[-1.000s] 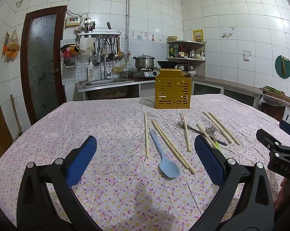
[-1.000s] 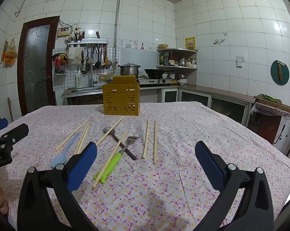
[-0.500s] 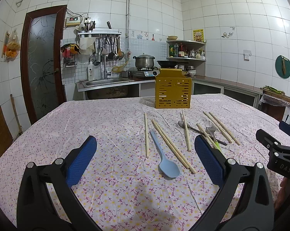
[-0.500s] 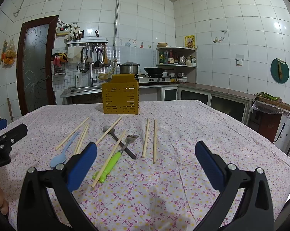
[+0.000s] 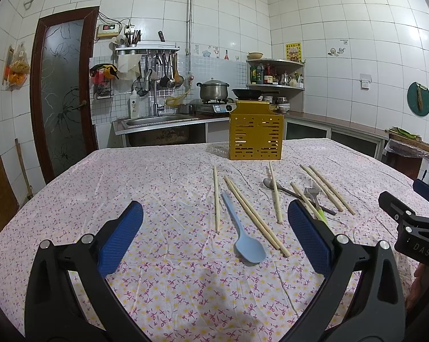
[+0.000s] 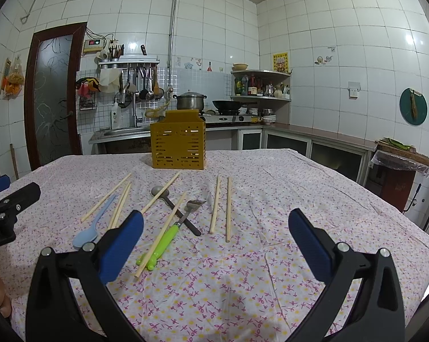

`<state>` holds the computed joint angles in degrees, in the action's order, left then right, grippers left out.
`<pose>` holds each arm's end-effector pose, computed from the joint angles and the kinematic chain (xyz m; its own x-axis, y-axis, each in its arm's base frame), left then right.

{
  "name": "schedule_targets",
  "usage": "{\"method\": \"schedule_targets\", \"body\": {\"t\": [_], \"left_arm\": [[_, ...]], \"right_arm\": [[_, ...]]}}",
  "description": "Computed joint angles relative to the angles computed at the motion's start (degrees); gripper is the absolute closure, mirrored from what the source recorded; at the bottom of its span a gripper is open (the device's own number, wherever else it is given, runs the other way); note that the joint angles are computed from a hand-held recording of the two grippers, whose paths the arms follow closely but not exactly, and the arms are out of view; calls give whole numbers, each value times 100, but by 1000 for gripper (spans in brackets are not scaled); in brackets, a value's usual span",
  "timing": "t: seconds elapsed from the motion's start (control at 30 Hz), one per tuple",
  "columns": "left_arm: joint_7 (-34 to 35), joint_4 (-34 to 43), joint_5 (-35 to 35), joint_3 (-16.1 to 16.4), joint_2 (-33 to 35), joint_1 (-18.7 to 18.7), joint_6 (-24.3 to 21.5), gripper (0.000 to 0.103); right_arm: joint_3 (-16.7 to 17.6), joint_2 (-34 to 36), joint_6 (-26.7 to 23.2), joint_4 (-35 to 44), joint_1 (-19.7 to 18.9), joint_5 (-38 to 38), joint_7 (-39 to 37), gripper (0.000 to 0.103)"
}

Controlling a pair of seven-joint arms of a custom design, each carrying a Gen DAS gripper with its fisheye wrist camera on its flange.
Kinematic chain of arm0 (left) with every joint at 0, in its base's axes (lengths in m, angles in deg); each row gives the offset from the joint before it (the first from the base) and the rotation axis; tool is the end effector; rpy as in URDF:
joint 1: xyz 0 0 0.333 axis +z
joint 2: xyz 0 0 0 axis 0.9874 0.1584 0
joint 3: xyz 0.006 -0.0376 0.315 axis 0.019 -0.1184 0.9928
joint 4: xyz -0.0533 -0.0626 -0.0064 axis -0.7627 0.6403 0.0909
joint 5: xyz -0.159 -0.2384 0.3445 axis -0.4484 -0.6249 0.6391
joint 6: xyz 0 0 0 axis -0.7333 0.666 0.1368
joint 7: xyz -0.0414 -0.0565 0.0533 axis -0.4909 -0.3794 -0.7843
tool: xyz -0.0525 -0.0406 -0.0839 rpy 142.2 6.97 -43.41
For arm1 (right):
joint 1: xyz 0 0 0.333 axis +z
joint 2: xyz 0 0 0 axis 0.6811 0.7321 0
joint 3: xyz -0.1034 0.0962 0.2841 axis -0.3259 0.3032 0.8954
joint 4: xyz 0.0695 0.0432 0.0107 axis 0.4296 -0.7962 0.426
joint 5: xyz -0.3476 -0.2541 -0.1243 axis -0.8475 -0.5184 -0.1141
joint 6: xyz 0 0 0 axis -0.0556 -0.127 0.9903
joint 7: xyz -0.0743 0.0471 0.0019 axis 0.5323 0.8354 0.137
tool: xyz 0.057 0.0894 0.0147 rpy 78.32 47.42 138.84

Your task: Organize utensils

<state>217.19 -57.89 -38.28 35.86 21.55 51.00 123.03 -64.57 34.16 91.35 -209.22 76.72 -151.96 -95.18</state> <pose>0.5881 -0.4017 0.3788 -0.3960 -0.9181 -0.0150 -0.2871 0.1393 -0.9477 0.4992 0.3788 0.3539 -0.4183 -0.9082 -0.0138 -0.2441 0.1270 -0.9614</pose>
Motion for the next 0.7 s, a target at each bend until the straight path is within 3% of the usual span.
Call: {"method": "schedule_targets", "body": {"t": [0.7], "left_arm": [[-23,59,-7,48,40,-3,-132,5]], "right_arm": [[3,-8,-54,-13,10,51,17,4]]}}
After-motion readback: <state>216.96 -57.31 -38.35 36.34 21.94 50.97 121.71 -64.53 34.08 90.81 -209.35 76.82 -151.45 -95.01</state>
